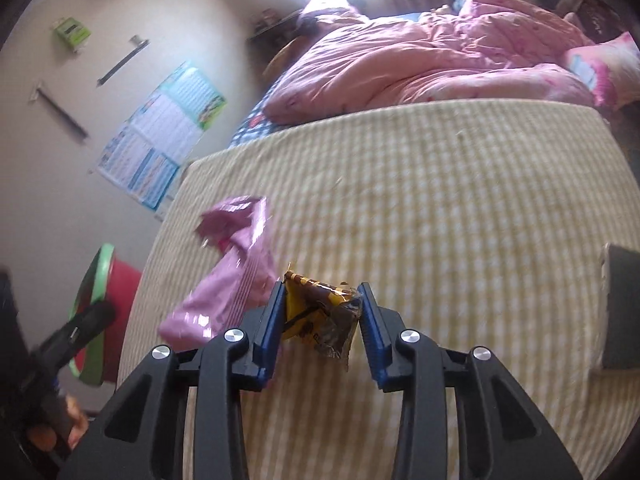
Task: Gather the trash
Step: 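Grasp the pink bag with the left gripper while the right grasps the small gold wrapper, then carry the pink bag and gold wrapper over the bin opening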
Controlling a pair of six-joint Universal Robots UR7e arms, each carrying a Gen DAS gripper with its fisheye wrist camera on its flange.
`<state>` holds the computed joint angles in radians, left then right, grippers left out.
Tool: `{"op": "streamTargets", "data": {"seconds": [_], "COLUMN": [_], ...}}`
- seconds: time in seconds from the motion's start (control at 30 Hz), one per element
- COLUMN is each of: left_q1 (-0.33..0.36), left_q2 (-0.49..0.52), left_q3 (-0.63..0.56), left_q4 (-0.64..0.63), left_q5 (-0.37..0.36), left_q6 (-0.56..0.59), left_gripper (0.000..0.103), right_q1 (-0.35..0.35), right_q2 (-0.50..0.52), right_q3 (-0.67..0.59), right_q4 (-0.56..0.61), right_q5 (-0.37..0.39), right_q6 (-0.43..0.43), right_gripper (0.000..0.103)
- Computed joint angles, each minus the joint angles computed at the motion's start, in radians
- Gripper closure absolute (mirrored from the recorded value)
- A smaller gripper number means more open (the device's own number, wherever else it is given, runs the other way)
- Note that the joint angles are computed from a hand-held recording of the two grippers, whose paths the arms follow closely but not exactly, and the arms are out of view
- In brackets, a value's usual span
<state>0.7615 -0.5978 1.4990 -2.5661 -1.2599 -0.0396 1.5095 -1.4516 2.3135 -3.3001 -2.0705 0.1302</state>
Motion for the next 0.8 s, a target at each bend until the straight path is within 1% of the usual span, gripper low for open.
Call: {"op": "streamTargets", "data": {"seconds": [0.07,0.1,0.2,0.3,0.33,0.37,0.4,0.43,0.47,0.5,0.57,0.6,0.8], "left_q1": [-0.011,-0.019,-0.036,-0.046,-0.042,-0.039,-0.038,-0.033,-0.028,-0.026,-0.027,-0.027,-0.021], "left_q2": [0.032,0.049,0.088,0.134,0.150,0.157,0.165,0.168,0.163,0.153,0.126,0.107,-0.004], "left_q3": [-0.026,-0.040,-0.073,-0.115,-0.136,-0.143,-0.153,-0.157,-0.152,-0.139,-0.107,-0.084,0.039], "left_q4": [0.016,0.022,0.045,0.102,0.128,0.144,0.168,0.183,0.182,0.173,0.143,0.121,0.029], "left_q5": [-0.010,-0.010,-0.011,-0.003,-0.008,-0.018,-0.024,-0.033,-0.045,-0.054,-0.048,-0.045,-0.005], "left_q6": [-0.016,-0.016,0.002,0.035,0.035,0.032,0.025,0.023,0.024,0.028,0.041,0.044,0.047], "left_gripper": [0.028,0.028,0.028,0.028,0.032,0.040,0.057,0.066,0.068,0.074,0.080,0.094,0.094], "right_q1": [0.003,0.009,0.020,0.009,0.007,0.004,0.006,0.010,0.015,0.019,0.027,0.033,0.086], "right_q2": [-0.010,-0.016,-0.042,-0.085,-0.096,-0.107,-0.115,-0.120,-0.118,-0.120,-0.120,-0.116,-0.059], "right_q3": [0.016,0.023,0.071,0.102,0.109,0.115,0.119,0.122,0.117,0.119,0.115,0.110,0.071], "right_q4": [-0.002,-0.005,-0.056,-0.073,-0.076,-0.081,-0.084,-0.087,-0.087,-0.090,-0.088,-0.085,-0.075], "right_q5": [0.019,0.017,-0.014,-0.027,-0.031,-0.033,-0.037,-0.041,-0.044,-0.043,-0.040,-0.037,-0.024], "right_q6": [-0.003,0.001,0.018,0.033,0.036,0.036,0.036,0.035,0.037,0.038,0.037,0.037,0.022], "right_gripper": [0.068,0.068,0.068,0.068,0.068,0.068,0.068,0.068,0.068,0.068,0.068,0.068,0.068]}}
